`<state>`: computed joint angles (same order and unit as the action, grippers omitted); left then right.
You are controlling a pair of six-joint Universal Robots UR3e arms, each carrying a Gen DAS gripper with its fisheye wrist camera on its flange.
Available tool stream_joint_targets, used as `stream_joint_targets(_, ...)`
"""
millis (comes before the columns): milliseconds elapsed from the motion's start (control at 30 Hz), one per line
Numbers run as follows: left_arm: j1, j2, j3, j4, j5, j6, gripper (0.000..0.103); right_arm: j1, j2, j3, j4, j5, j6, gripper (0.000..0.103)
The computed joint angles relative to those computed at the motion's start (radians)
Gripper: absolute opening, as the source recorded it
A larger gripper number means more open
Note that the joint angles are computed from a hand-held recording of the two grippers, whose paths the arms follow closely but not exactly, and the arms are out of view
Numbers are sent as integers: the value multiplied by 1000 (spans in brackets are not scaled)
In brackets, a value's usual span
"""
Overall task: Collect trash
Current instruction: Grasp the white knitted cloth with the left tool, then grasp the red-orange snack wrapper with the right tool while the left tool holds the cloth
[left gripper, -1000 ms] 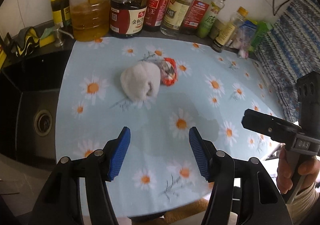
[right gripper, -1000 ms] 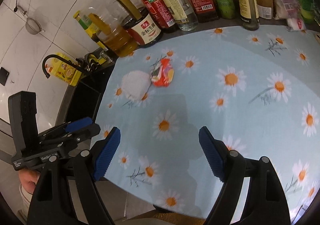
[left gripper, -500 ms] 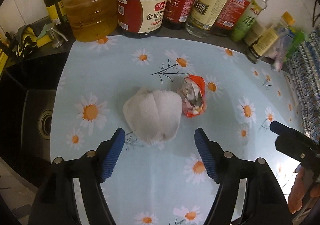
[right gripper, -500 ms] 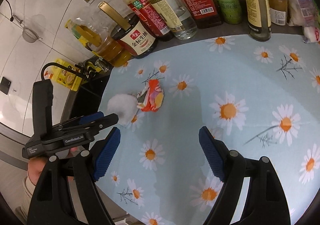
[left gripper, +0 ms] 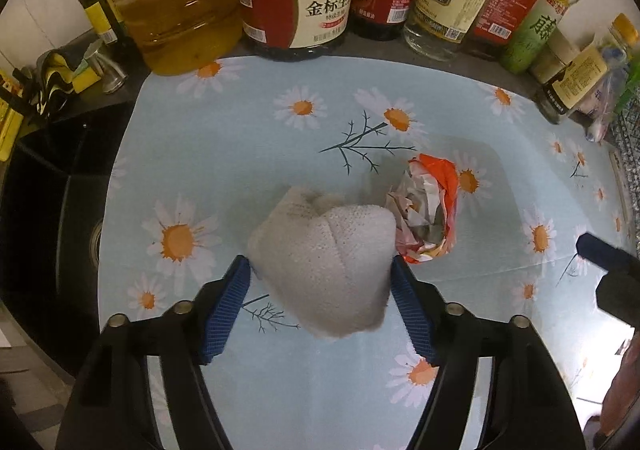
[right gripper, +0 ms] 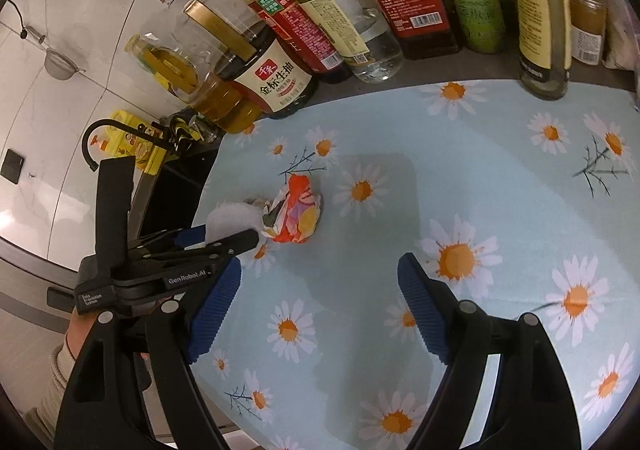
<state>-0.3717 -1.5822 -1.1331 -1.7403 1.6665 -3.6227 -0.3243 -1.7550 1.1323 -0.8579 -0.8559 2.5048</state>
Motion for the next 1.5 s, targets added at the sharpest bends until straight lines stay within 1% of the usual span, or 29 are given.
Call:
stream_joint_targets(33,-7,-5,3,-3,7,0,58,4,6,-5,1,3,-2,80)
stream_joint_targets(100,-12,4,-9,10,3,-4,47,10,15,-15,8,14,-13,80)
stream_joint_targets(133,-14,4,-8,11,2,-4,45,17,17,-17,1,12,-12,80)
stream_joint_targets(200,-10,15,-20,22,-6,-2,36,28,23,-14,-12,8,1,80)
stream_joint_targets(300,15,65,-66,45,-40,-1,32,50,35,-12,-31,2,14,80)
stream_joint_targets(433,30,120,-104,70,-65,-9,31,88,60,-32,-53,1,27,80)
stream_joint_targets(600,42,219,-154,79,-88,-33,31,167,101,-41,-139,-10,85,80)
stream_joint_targets(733,34,294,-175,62,-73,-81,31,259,138,-7,-278,-37,154,80)
stream_joint_targets(933,19,386,-166,-13,-31,-149,31,392,221,24,-461,-114,254,80)
stream_joint_targets(1000,22,428,-170,-42,-23,-166,31,422,248,27,-496,-133,274,79)
stream_joint_targets(1033,18,444,-168,-57,-18,-180,31,438,262,28,-519,-146,288,74)
stream_joint_targets(1133,3,464,-159,-90,-3,-203,31,483,282,35,-590,-190,311,71)
stream_joint_targets(1167,-4,466,-155,-100,1,-214,31,494,291,31,-601,-199,319,68)
stream_joint_targets(1200,-4,476,-157,-108,-2,-223,31,500,301,25,-601,-202,323,62)
stream_joint_targets(1233,-3,482,-159,-110,-3,-227,31,510,315,15,-599,-210,327,60)
stream_joint_targets(1333,-18,502,-159,-125,9,-254,31,528,319,20,-627,-231,340,56)
stream_joint_targets(1500,-18,527,-169,-135,9,-265,31,532,316,19,-626,-229,338,52)
